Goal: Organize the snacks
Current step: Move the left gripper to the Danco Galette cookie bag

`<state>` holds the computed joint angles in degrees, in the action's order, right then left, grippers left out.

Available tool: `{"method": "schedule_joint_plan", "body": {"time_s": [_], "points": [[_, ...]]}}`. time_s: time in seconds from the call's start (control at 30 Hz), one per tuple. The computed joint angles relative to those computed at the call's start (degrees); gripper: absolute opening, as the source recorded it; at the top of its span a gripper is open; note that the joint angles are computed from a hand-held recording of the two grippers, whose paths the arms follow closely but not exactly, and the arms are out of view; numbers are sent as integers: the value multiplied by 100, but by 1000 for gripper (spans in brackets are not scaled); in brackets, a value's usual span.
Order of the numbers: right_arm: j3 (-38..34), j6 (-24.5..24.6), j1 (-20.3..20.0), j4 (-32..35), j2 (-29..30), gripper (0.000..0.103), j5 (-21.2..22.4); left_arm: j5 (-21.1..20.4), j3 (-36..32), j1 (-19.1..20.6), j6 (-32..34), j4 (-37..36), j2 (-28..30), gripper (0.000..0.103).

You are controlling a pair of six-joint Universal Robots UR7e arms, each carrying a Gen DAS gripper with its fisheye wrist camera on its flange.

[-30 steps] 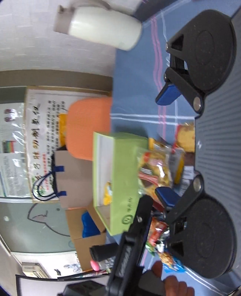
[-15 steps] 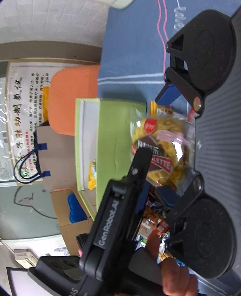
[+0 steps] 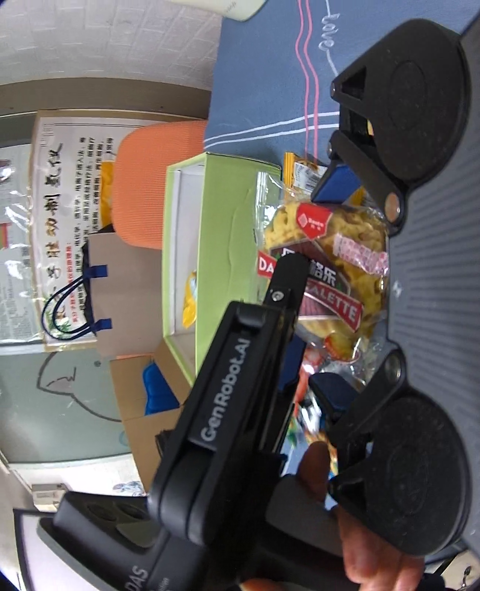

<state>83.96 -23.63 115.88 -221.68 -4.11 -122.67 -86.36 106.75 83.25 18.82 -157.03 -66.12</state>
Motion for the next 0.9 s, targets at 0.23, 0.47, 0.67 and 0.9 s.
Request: {"method": "schedule_joint_plan", "body": {"time_s": [0.23, 0.47, 0.67, 0.9], "points": [[481, 700, 349, -287, 213, 97, -211, 132, 997, 152, 135, -218, -737, 30], [694, 1175, 384, -537, 302, 96, -355, 206, 1117, 377, 88, -263, -796, 50], [650, 1516, 348, -416, 397, 101, -512, 139, 1189, 458, 255, -354, -913, 67], [365, 633, 360, -461, 702, 102, -522, 242, 1212, 454, 394, -282, -820, 62]]}}
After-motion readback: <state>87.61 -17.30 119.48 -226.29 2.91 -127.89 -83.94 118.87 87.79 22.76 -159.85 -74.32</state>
